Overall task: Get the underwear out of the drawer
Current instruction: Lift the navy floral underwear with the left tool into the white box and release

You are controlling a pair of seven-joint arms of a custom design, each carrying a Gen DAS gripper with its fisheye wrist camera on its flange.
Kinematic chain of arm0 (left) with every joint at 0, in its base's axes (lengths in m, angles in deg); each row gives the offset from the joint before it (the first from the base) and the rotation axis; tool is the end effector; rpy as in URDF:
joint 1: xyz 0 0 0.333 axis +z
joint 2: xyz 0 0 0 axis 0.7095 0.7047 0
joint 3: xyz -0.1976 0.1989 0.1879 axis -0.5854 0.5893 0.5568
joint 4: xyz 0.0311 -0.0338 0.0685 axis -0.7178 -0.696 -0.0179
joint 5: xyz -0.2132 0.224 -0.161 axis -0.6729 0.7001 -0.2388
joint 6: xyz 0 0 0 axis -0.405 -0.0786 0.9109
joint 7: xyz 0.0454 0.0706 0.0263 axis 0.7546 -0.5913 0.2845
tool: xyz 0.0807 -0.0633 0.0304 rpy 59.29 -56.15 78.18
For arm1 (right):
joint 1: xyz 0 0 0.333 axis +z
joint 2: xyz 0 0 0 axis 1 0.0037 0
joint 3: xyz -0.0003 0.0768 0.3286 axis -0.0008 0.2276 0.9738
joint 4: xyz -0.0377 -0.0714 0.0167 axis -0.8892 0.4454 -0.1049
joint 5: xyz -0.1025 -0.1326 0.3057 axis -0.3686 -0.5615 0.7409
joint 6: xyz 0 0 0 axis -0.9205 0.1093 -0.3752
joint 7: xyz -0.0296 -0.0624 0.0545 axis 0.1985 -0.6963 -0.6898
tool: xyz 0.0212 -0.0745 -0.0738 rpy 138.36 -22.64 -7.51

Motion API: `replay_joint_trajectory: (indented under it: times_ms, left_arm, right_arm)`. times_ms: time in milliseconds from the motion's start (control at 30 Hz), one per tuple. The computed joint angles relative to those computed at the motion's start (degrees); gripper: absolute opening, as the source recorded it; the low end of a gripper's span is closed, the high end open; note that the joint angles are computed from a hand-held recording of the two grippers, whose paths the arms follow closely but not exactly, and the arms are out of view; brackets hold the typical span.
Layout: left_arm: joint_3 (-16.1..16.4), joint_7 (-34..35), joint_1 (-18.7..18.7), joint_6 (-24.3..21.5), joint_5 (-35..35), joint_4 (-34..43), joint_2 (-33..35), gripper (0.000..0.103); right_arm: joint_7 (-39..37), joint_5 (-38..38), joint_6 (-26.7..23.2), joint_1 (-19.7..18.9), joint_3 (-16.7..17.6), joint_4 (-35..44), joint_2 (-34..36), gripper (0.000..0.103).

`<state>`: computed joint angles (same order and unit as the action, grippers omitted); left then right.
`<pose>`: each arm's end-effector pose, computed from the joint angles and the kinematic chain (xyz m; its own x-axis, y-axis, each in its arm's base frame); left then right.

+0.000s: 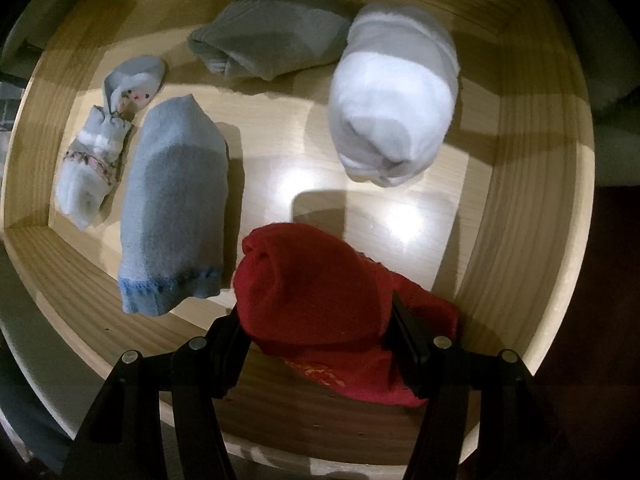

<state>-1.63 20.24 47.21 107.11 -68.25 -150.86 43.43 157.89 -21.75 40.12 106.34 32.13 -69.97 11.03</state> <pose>0.4702 -0.0078 0.7000 0.4118 -0.8992 0.1476 -0.8081 -0.4352 -0.3969 0.4512 0.1789 0.4567 0.6520 -0.7560 -0.0576 -0.7562 -0.6539 0.0240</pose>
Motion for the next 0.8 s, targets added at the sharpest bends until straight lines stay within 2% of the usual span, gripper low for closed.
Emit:
replay_joint_trajectory:
  times_ms: [100,300,633,800]
  left_arm:
    - [0.0,-0.5,0.6,0.7,1.8,4.9,0.5,0.020]
    - [0.2,-1.8,2.3,7.3,6.4,11.7,3.3,0.020]
    - [0.3,-0.5,4.3,-2.7,11.0,33.0,22.0,0.020]
    - [0.4,1.0,4.0,-7.1,13.7,38.6,28.0,0.023]
  right_arm:
    - [0.1,0.0,0.2,0.1,0.1,-0.6,-0.4,0.059]
    - [0.2,0.0,0.4,0.2,0.1,-0.8,-0.5,0.060]
    - [0.0,0.2,0.8,0.2,0.1,-1.3,-0.6,0.060]
    - [-0.3,0.3,0.7,0.2,0.1,-1.2,-0.5,0.060]
